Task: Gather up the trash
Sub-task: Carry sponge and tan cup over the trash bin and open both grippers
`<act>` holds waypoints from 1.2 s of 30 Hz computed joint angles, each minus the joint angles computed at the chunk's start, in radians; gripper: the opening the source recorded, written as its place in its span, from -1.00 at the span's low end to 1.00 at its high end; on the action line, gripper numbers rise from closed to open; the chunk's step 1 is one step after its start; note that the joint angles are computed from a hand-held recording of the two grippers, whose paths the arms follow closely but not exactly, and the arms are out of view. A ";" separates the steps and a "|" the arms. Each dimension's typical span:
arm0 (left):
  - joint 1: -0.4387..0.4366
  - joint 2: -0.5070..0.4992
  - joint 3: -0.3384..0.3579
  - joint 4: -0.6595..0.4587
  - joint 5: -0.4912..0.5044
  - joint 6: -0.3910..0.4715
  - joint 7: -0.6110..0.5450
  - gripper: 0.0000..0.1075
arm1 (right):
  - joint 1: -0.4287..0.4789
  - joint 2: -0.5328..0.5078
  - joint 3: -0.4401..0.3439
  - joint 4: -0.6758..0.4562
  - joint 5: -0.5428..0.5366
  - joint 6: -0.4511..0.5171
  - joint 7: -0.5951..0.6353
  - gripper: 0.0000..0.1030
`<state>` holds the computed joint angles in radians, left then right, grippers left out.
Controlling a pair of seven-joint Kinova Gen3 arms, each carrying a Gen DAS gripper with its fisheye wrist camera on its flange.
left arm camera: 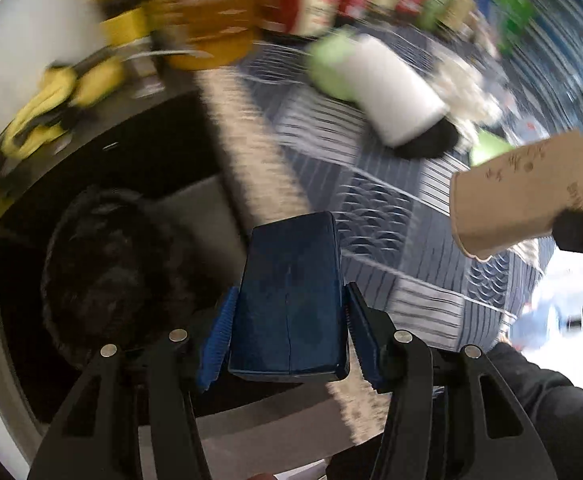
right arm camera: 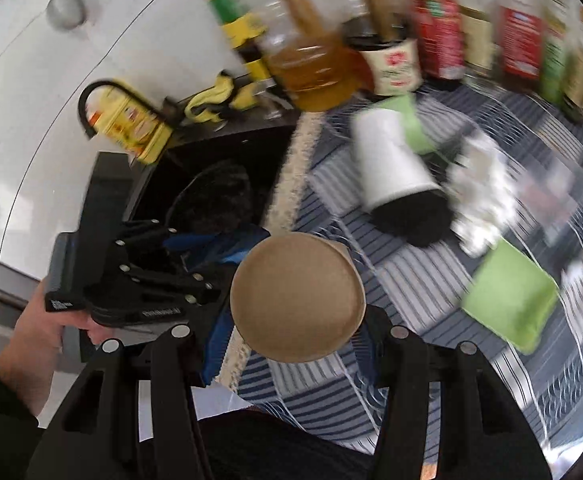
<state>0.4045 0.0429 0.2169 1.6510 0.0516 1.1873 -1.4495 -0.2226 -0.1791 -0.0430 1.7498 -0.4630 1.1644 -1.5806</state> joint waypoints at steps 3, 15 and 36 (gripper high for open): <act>-0.052 -0.031 -0.039 0.002 -0.006 0.017 -0.007 -0.04 | -0.025 0.069 -0.023 -0.049 -0.013 -0.013 0.017 0.02; -0.217 -0.032 -0.121 -0.018 0.008 0.018 -0.064 -0.04 | -0.120 0.381 -0.123 -0.365 0.010 0.017 -0.029 0.02; -0.407 0.090 -0.194 0.033 0.116 -0.092 -0.179 -0.01 | -0.254 0.802 -0.168 -0.762 0.081 0.109 -0.138 0.05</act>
<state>-0.0028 0.1329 0.0229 1.6841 0.1681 1.0949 -1.6289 -0.4767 0.6228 -0.2112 0.9878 -0.3818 1.2737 -1.7183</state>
